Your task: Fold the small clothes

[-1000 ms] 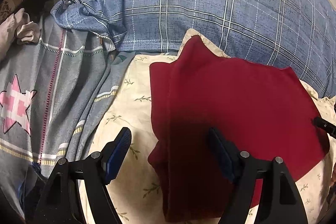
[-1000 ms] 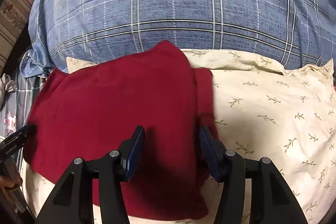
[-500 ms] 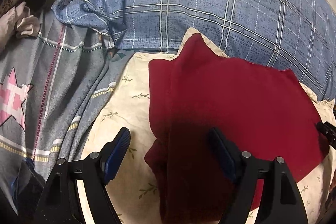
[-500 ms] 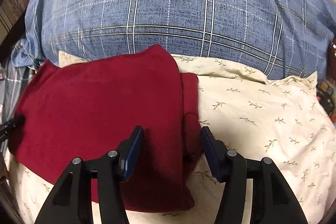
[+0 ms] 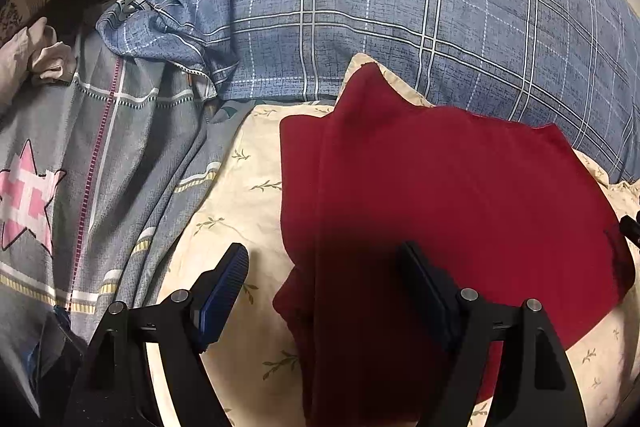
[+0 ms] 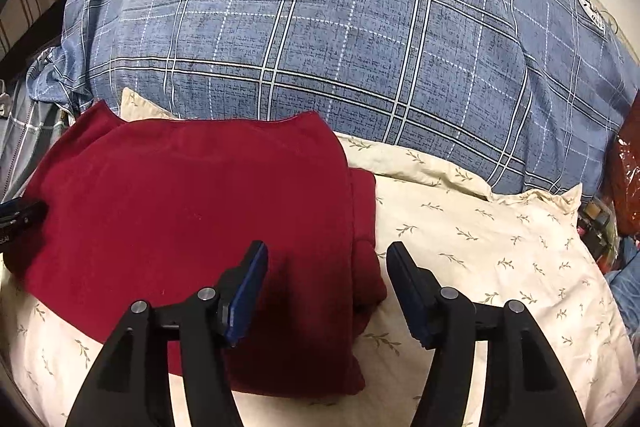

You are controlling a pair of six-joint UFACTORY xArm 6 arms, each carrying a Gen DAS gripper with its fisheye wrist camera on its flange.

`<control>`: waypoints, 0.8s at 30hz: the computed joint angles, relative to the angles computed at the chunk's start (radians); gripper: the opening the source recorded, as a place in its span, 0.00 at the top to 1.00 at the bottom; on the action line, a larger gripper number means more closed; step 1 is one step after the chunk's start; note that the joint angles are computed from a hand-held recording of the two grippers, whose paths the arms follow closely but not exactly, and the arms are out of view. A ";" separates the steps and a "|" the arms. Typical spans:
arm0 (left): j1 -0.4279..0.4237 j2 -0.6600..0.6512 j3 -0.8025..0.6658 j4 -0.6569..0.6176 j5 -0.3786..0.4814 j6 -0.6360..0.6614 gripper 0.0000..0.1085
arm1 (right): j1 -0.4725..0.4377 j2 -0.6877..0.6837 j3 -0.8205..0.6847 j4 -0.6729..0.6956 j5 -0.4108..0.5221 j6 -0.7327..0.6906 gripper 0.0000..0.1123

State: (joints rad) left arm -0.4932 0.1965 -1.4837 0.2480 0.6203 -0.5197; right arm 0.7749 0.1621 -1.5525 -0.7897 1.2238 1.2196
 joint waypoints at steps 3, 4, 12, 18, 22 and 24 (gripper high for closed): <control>0.000 0.001 -0.002 -0.003 0.001 0.002 0.28 | 0.007 0.005 -0.010 -0.008 0.017 -0.009 0.43; 0.000 0.001 -0.002 0.000 0.001 0.001 0.28 | 0.008 0.006 -0.011 -0.006 0.017 -0.010 0.43; -0.002 -0.009 0.003 0.019 -0.005 -0.013 0.28 | 0.001 0.003 -0.006 0.010 -0.003 -0.005 0.43; 0.014 -0.033 0.026 -0.008 -0.020 -0.022 0.29 | -0.019 -0.009 0.028 0.048 -0.054 0.003 0.43; 0.034 -0.045 0.036 -0.014 -0.023 -0.038 0.29 | -0.033 -0.005 0.035 0.076 -0.064 0.000 0.45; 0.042 -0.050 0.041 -0.021 -0.021 -0.040 0.29 | -0.036 -0.018 0.052 0.080 -0.104 0.020 0.45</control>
State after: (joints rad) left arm -0.4512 0.1461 -1.4427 0.2274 0.5988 -0.5601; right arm 0.7389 0.1437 -1.5008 -0.7098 1.1196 1.2399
